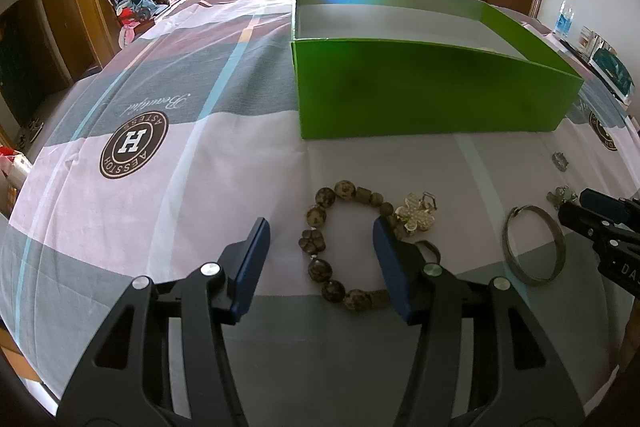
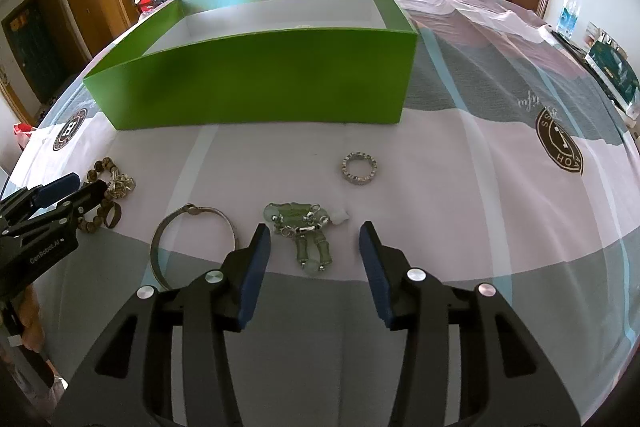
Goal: Organize jewelry
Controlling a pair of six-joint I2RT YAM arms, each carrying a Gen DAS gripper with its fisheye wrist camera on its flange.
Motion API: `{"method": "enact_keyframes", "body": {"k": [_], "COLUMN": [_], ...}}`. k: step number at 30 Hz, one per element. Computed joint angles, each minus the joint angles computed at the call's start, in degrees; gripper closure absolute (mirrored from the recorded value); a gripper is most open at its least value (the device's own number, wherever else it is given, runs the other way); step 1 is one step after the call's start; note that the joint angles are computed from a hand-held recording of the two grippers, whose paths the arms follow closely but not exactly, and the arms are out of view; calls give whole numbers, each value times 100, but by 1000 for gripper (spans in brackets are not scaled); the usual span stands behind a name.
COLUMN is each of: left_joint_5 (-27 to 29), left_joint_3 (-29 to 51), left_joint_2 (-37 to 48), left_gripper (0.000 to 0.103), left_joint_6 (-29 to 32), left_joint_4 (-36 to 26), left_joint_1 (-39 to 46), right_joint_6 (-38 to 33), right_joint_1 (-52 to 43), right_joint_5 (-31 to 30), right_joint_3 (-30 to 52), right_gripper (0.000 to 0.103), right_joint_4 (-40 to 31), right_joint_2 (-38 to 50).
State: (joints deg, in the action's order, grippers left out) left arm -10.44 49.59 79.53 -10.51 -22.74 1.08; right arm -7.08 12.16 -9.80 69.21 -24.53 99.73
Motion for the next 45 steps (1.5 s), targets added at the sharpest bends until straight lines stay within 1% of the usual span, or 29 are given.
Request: {"method": "enact_keyframes", "body": {"k": [2,3,9,11,17,33,35,36,37,38,39,41,42,43,44,45], "left_joint_5": [-63,-80,-39,-3,30,126,153,163,166,165,169,182,190,220,259,264], "left_joint_3": [34,49,65,69,37,46,36,25,25,15,17,14,11,9,10,22], "left_joint_2": [26,38,67,76,56,40,25,3,-10,-30,-43,-60,-71,-83,-95,-93], "left_gripper": [43,42,40,36,30,31,35,37,42,48,51,65,70,85,90,90], "left_joint_6": [-72,-103,-126,-107,-61,54,74,86,91,87,84,94,105,125,121,116], "left_joint_4": [-45,-52,-63,-65,-57,-84,-75,-77,-82,-86,-95,-97,-94,-88,-105,-125], "left_joint_1": [-45,-59,-57,-49,-55,-51,-52,-61,-73,-79,-83,-77,-77,-72,-68,-67], "right_joint_6": [3,1,5,8,37,55,99,116,123,120,117,106,101,97,98,103], "right_joint_1": [-3,-8,-42,-59,-64,-24,-36,-44,-40,-41,-48,-67,-78,-89,-102,-119], "right_joint_5": [-12,-19,-60,-74,-60,68,39,27,56,84,71,53,43,26,7,-27], "right_joint_3": [-6,-12,-26,-27,-29,-52,-45,-44,-48,-62,-59,-55,-69,-78,-85,-82], "right_gripper": [57,57,57,57,57,57,57,61,64,70,78,84,86,87,87,87], "right_joint_4": [2,4,10,12,8,68,68,73,87,100,96,90,101,107,111,106], "right_joint_2": [-8,-12,-22,-22,-28,-32,-27,-24,-26,-38,-40,-39,-45,-50,-54,-52]}}
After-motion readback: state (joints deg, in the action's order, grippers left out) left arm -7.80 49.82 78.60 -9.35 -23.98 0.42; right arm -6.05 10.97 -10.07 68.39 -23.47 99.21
